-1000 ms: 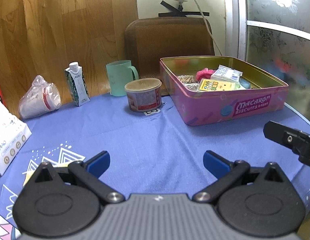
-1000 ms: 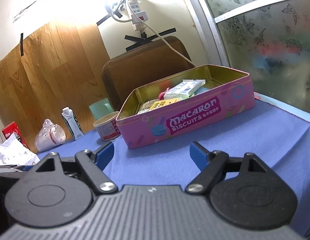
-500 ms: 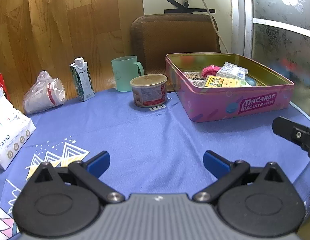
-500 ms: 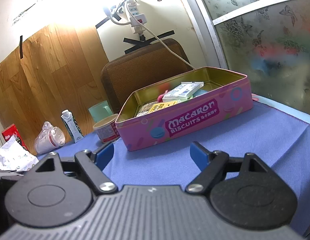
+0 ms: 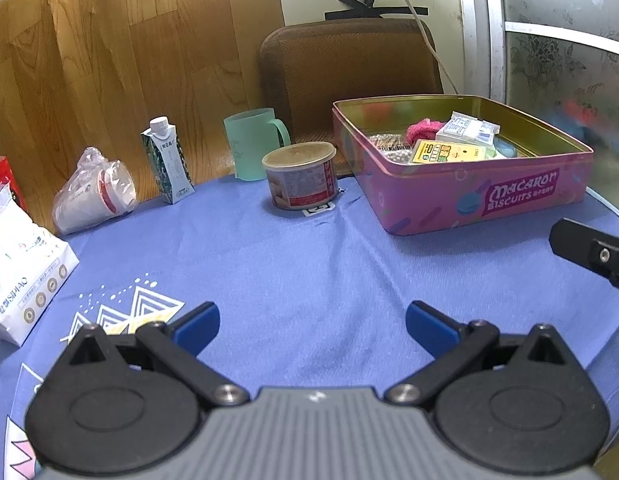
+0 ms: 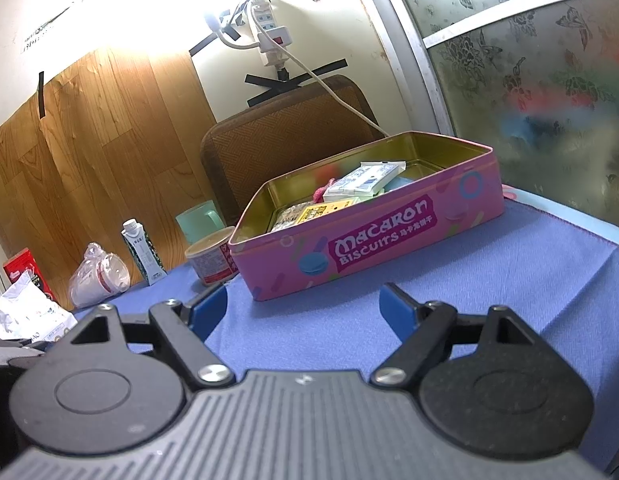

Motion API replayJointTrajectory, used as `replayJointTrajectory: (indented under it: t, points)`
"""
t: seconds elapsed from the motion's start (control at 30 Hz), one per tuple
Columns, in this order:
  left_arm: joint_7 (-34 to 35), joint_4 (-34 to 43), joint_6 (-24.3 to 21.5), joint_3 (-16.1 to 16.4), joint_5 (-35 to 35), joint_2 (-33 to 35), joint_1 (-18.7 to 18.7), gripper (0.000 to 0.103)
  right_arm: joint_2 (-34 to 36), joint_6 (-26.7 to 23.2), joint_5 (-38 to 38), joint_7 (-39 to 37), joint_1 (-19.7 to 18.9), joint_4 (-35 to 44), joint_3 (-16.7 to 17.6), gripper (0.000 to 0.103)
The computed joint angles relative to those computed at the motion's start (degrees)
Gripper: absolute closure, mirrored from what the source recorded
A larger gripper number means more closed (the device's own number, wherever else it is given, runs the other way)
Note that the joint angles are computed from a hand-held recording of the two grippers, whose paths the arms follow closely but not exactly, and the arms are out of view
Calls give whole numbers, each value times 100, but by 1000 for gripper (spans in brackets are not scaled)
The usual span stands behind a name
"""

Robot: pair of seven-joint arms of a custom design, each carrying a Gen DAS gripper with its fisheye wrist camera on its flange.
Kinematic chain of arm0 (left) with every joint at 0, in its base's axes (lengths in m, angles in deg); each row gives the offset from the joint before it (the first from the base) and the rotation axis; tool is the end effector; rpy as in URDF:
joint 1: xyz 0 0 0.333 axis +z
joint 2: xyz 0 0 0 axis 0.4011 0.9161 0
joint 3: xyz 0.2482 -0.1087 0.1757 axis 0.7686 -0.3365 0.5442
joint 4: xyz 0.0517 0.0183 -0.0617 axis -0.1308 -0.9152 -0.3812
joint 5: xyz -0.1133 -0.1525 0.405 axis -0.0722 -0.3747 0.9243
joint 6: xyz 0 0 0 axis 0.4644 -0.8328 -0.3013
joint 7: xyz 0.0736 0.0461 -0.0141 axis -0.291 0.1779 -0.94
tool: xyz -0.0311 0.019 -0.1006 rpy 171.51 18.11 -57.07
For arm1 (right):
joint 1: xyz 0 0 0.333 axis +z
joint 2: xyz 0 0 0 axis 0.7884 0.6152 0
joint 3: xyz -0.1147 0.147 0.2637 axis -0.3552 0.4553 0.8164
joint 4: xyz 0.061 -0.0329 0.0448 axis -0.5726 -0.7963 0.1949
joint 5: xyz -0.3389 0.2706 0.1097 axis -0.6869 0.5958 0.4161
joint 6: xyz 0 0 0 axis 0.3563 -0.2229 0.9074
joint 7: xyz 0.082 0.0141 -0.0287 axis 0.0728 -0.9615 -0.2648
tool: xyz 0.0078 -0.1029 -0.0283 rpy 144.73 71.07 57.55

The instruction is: Organize soft objects

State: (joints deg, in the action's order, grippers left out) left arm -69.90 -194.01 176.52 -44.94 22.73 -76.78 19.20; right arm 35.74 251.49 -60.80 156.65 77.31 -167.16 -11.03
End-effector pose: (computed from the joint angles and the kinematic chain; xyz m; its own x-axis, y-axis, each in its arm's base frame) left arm 0.4707 -0.2248 0.4578 0.1385 -0.9819 -0.1292 -0.6258 0.0143 -0.7799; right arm 0.4988 0.2816 0.4393 0.2574 -0.8957 -0.3625 -0.4301 0.2298 -0.8731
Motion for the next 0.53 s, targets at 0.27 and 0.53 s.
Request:
replayJointTrajectory:
  t: [0.27, 0.53]
  points:
    - [178, -11, 80, 61, -151, 26, -58, 0, 6, 0, 13, -5, 1, 0, 2, 18]
    - [306, -73, 431, 95, -328, 57, -3, 0, 27, -18, 188, -148, 31, 32, 20, 18]
